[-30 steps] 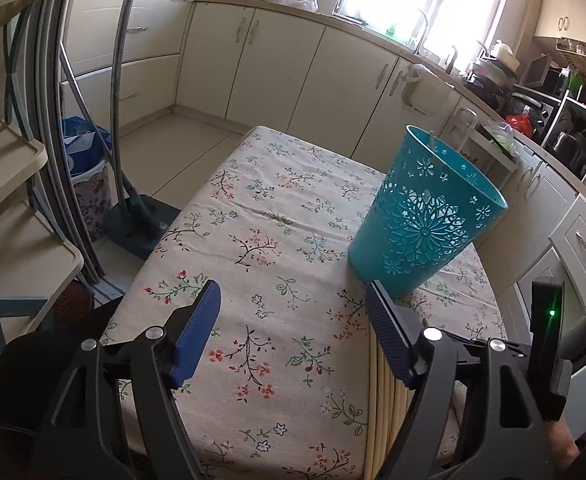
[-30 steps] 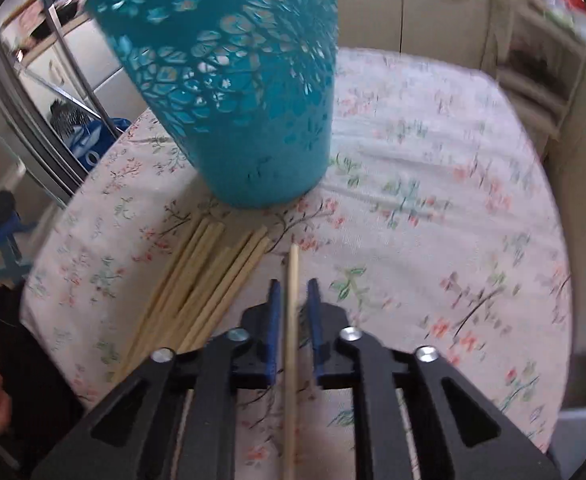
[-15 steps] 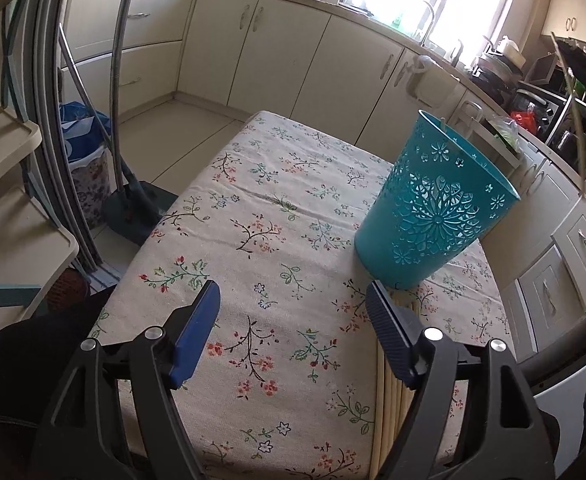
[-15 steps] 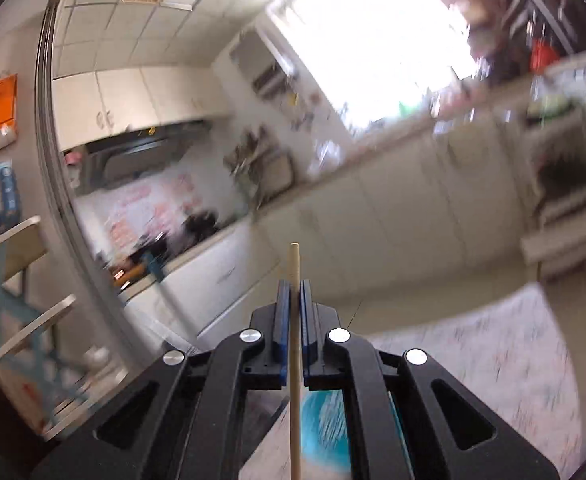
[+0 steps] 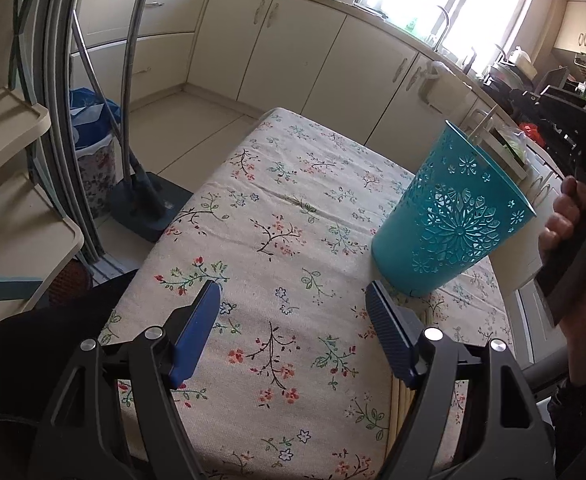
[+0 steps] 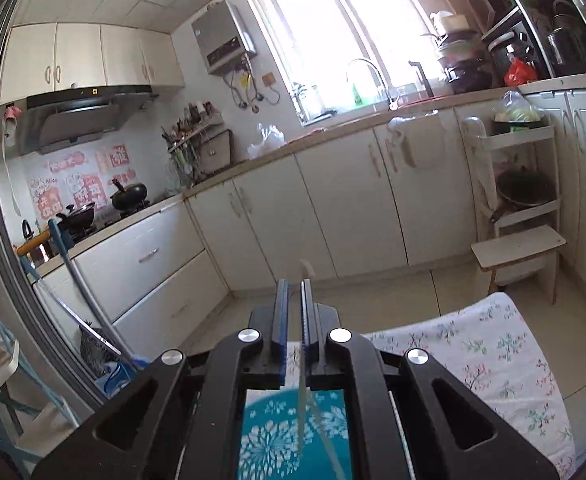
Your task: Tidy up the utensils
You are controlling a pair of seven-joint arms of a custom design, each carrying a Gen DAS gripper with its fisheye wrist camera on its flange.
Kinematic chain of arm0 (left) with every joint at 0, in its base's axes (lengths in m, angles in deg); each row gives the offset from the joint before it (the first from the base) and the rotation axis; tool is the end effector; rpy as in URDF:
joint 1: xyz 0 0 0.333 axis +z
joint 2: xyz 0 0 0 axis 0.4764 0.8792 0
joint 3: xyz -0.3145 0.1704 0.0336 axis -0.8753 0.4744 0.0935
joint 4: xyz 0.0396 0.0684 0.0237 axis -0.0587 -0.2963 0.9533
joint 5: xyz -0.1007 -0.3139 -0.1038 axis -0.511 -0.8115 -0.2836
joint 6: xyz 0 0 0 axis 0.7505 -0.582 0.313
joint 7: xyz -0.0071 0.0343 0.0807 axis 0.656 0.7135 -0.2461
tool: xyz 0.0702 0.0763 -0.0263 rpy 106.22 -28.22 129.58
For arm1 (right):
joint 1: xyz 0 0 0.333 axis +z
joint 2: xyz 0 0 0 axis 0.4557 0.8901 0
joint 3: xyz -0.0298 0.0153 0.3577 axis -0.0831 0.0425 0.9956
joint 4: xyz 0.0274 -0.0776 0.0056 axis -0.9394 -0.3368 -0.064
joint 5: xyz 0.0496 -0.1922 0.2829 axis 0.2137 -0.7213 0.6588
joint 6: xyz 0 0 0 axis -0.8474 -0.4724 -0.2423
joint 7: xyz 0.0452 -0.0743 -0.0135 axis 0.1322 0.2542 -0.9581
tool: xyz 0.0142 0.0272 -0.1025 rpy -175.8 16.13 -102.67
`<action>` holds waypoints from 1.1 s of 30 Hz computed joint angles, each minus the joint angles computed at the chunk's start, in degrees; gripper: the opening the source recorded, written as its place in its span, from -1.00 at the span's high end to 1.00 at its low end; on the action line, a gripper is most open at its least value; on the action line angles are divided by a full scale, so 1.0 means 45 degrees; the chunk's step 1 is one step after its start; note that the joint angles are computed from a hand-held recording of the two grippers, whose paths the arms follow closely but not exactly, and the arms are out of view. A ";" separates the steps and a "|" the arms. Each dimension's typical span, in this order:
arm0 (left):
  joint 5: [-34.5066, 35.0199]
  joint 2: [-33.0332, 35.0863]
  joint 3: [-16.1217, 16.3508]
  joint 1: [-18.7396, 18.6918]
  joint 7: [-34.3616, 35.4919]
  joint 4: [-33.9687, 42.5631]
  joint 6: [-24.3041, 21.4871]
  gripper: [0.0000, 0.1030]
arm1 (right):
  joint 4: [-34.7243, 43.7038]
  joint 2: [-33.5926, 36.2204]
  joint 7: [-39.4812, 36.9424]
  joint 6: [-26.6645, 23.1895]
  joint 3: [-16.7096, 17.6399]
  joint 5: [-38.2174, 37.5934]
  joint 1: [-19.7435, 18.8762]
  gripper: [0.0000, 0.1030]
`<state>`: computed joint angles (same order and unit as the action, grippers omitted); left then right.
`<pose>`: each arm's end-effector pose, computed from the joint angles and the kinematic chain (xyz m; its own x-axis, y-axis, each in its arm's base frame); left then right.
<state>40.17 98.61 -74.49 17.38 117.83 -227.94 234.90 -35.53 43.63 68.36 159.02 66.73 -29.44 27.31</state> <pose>0.5157 -0.0601 0.3864 0.3264 -0.8759 0.3553 -0.5942 -0.4825 -0.6435 0.6919 0.2248 0.5083 0.3372 -0.8616 -0.3795 -0.4040 0.2317 -0.8849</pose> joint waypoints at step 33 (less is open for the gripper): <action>-0.1636 -0.0239 0.0495 -0.1481 0.2235 0.0149 -0.0597 -0.41 | -0.6797 -0.2198 -0.0473 -0.3534 0.1473 -0.0347 -0.1850 0.62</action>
